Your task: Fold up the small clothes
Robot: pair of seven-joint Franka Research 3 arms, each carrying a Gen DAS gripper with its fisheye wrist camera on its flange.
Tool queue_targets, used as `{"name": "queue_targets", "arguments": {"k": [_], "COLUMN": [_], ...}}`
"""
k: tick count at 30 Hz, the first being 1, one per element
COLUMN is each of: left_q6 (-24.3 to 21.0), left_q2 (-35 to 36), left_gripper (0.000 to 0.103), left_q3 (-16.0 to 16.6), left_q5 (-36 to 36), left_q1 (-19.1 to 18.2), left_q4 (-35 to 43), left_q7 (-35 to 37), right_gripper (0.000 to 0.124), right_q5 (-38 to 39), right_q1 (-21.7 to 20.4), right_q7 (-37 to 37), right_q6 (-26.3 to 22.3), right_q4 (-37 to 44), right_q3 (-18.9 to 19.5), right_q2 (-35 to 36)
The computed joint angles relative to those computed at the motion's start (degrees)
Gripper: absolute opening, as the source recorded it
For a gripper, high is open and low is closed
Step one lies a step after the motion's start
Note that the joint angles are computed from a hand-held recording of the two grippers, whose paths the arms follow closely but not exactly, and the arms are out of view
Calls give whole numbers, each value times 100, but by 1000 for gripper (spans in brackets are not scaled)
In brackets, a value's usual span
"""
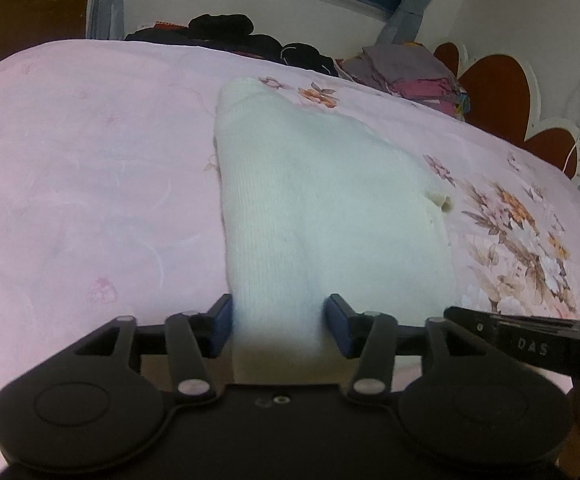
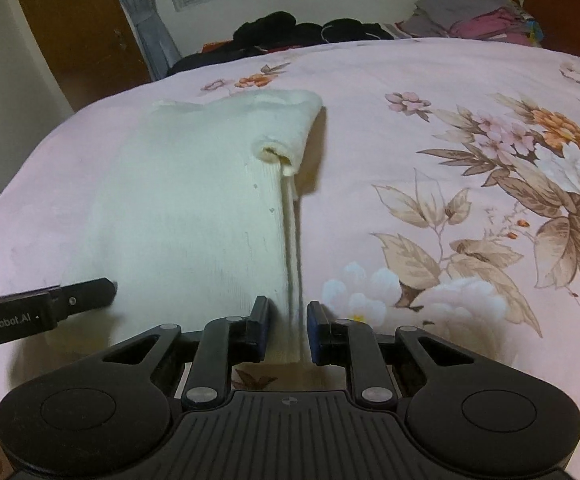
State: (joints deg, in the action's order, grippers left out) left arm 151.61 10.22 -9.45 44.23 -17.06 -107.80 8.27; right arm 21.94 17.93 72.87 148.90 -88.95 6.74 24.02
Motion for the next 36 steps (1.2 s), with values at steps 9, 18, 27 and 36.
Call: {"name": "queue_targets", "arguments": {"k": [9,18,27,36], "left_q6": [-357,-1409,-2659,-4624], "left_q2": [22,-173,-914,-1112], "left_gripper": [87,103,103,103], "left_q3": [-63,-199,-605,-1447], "left_q5": [-223,-788,100,1096], "left_q1": [-41,-81,-490,-1329], "left_q4": [138,345,238,877], "left_q7": [363,329,-394,-1303], "right_gripper": [18,19,62,81], "right_q5": [-341,-552,780,2324], "right_q1": [158,178,-279,-32], "right_q7": [450,584,-675,-2475], "right_q6": [123,-107,379,116], "right_q4": [-162,66,-1463,-3466], "right_q3": [-124,-153,231,-443], "right_q2": [-107,-7,-1519,-4060]}}
